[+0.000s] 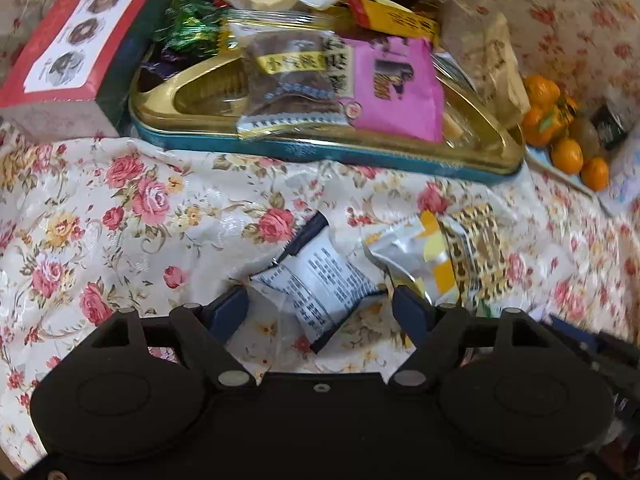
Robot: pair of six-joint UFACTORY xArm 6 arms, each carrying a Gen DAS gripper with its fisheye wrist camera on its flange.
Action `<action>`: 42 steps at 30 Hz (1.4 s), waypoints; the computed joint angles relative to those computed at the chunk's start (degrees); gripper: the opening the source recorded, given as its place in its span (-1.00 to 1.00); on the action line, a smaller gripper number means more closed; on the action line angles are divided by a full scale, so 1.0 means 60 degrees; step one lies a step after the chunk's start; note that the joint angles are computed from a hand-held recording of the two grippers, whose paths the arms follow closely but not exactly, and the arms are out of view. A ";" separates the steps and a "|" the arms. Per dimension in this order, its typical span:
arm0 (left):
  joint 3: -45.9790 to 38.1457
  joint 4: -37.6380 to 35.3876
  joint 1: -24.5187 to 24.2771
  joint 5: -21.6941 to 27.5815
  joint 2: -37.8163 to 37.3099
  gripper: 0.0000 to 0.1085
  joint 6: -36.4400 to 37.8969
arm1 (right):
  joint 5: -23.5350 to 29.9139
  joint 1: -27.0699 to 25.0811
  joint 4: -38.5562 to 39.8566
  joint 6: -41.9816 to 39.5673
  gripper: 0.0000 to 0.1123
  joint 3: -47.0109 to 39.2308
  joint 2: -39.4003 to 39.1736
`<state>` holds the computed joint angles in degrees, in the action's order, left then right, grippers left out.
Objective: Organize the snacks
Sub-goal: 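Close left tool on white printed packet while right tool lifts HAWTHORN STRIP packet, then carry both held packets over the gold tray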
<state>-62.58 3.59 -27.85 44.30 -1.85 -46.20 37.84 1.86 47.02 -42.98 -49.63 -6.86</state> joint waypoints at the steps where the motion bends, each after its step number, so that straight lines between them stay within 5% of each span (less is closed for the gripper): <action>1: -0.0047 -0.0069 0.0049 0.0015 0.0038 0.43 -0.0049 | 0.0011 -0.0020 0.0039 -0.0057 -0.60 0.0014 -0.0012; 7: -0.1027 0.0251 0.0072 0.0827 0.0714 0.43 -0.0675 | 0.0024 -0.0056 0.0266 -0.0354 -0.58 0.0069 -0.0043; 12: -0.1659 0.0779 -0.0138 0.1547 0.1081 0.31 -0.1168 | 0.0008 0.0031 0.0488 -0.1095 -0.32 0.0276 -0.0241; 13: -0.1682 0.0818 -0.0162 0.1580 0.1083 0.15 -0.1161 | -0.0223 0.0182 0.0389 -0.1272 -0.30 0.0438 -0.0375; 20: -0.1497 0.1178 -0.0374 0.1446 0.1006 0.07 -0.1059 | -0.2258 0.1300 -0.0510 -0.1970 -0.15 0.1530 -0.1017; 25: -0.1078 0.1412 -0.0771 0.1179 0.0692 -0.03 -0.1290 | -0.2629 0.1389 -0.0501 -0.1894 -0.26 0.1676 -0.1072; 28: -0.1080 0.1597 -0.0919 0.1255 0.0591 -0.03 -0.1272 | -0.3122 0.1496 -0.0865 -0.1676 -0.54 0.1960 -0.1245; 42: 0.0413 0.3631 -0.2235 0.1395 -0.1655 -0.03 -0.3014 | -0.1431 0.0376 0.1543 -0.0894 -0.59 0.2372 -0.2920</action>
<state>-60.10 25.38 -41.26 52.67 -11.78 -64.29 29.25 4.12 56.28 -48.35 -35.40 -24.38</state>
